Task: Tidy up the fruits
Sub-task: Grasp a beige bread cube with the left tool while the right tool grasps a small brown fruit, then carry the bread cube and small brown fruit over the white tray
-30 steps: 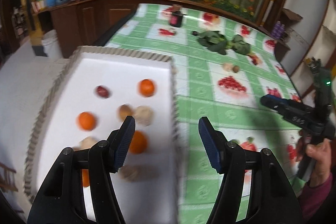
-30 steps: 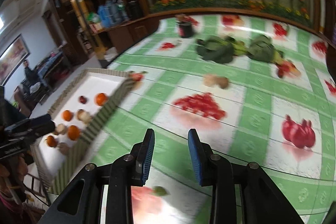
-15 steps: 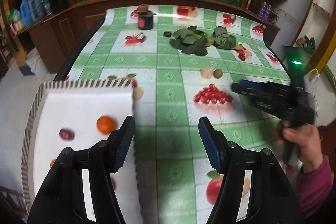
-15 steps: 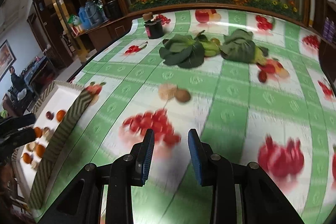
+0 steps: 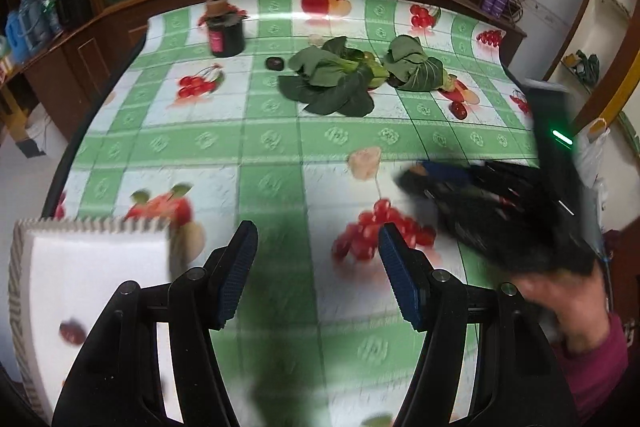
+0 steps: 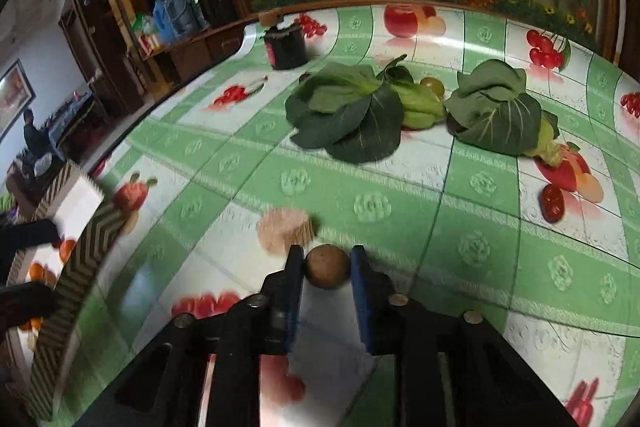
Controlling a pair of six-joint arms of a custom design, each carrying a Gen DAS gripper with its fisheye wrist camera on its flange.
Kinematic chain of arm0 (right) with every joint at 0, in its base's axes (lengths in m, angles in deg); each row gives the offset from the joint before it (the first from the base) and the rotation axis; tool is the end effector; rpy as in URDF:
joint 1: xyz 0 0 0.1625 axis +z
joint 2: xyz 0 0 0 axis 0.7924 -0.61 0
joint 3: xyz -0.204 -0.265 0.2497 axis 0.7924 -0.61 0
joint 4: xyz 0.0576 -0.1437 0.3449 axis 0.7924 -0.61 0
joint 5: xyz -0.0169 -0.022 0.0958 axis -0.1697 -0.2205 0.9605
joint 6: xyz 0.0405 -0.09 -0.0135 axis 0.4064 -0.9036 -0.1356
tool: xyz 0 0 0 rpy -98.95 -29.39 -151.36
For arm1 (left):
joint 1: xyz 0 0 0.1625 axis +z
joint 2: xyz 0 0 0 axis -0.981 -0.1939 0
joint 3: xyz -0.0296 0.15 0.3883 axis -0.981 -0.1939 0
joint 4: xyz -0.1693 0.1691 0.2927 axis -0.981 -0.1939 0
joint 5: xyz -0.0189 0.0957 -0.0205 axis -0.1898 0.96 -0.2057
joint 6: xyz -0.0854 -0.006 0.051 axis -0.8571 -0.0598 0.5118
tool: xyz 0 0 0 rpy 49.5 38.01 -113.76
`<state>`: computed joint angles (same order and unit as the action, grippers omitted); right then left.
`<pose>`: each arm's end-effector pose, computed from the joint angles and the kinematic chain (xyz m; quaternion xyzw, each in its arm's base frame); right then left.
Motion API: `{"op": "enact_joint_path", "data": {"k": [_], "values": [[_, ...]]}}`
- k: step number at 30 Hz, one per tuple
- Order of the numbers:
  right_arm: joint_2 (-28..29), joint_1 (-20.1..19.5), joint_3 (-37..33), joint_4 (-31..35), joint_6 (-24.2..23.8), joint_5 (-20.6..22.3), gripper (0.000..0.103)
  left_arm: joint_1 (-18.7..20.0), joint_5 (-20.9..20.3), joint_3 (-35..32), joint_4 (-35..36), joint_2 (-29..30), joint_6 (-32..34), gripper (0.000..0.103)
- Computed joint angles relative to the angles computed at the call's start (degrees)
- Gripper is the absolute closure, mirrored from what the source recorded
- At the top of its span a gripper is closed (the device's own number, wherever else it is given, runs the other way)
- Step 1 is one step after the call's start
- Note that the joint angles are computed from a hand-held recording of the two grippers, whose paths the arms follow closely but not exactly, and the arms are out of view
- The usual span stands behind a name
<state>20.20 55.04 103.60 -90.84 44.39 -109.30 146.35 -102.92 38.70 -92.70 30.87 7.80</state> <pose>0.2844 -0.7089 0.0394 -0.0158 -0.8662 0.3747 0.3302 -0.1495 -0.7934 0.2601 0.4820 0.8558 -0.0740 0.1726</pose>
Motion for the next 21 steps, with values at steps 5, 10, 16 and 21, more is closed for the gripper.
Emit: {"op": "enact_joint_path", "data": {"k": [5,10,16,21], "values": [[-3.63,1.19,10.32,-12.25,1.39,0.05,0.080,-0.86,-0.37,-3.13,-0.20,4.60,-0.91,0.040],[-5.29,0.47,13.90,-15.97,3.24,2.03,0.080,-1.48,-0.20,-6.26,0.07,8.48,-2.82,0.040],[-5.91,-0.20,14.71,-14.90,4.29,3.80,0.080,-1.87,1.66,-7.96,0.83,11.52,-3.19,0.040],[-6.06,-0.04,15.26,-16.96,3.43,3.55,0.080,-1.30,1.37,-8.18,0.16,11.77,-2.92,0.074]]}}
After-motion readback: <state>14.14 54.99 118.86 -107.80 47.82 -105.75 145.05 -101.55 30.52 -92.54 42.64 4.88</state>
